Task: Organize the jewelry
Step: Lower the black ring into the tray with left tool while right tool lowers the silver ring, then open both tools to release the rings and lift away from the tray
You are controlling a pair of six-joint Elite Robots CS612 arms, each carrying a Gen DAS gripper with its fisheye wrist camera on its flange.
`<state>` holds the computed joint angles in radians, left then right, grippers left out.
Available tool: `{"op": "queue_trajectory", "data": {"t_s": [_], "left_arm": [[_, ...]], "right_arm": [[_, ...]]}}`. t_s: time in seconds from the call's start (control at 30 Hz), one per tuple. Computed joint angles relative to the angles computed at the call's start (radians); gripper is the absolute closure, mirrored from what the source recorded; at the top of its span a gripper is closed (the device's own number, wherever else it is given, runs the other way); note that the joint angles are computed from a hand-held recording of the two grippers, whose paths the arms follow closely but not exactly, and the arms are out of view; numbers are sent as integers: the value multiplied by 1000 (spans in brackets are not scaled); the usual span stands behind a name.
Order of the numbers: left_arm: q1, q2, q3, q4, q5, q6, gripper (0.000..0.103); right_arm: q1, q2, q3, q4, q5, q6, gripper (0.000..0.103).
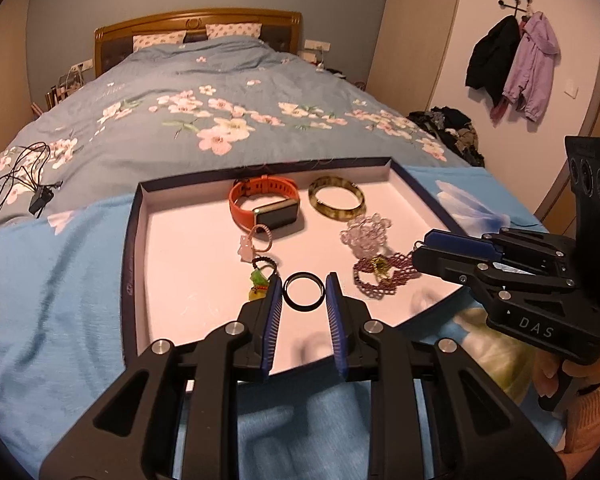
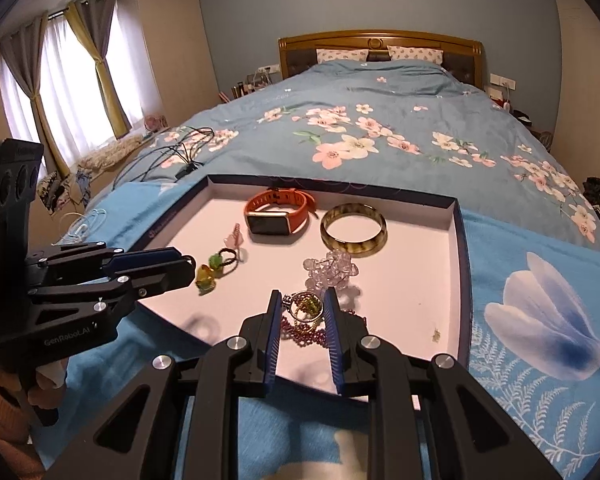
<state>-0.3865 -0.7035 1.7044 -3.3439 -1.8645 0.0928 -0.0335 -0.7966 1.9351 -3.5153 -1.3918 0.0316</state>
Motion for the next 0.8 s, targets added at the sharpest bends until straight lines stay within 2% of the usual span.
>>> {"op": "queue_trajectory", "data": {"t_s": [0.6,0.63,0.7,0.77,0.8], "left_arm": [[-10,34,-50,62,34,-24,80],[-10,35,-53,67,32,-23,79],[-9,37,-56,72,27,-25,64],[-10,38,-55,64,32,-25,61],[-8,38,-53,57,27,-27,59]], "right_arm": [[-4,18,-31,81,-1,29,82],[-3,18,-31,81,-5,30,78],[-4,17,-29,74,-8,38,71],[-6,16,-24,58,-5,47,68],[-7,14,-19,47,-3,52,63]]}}
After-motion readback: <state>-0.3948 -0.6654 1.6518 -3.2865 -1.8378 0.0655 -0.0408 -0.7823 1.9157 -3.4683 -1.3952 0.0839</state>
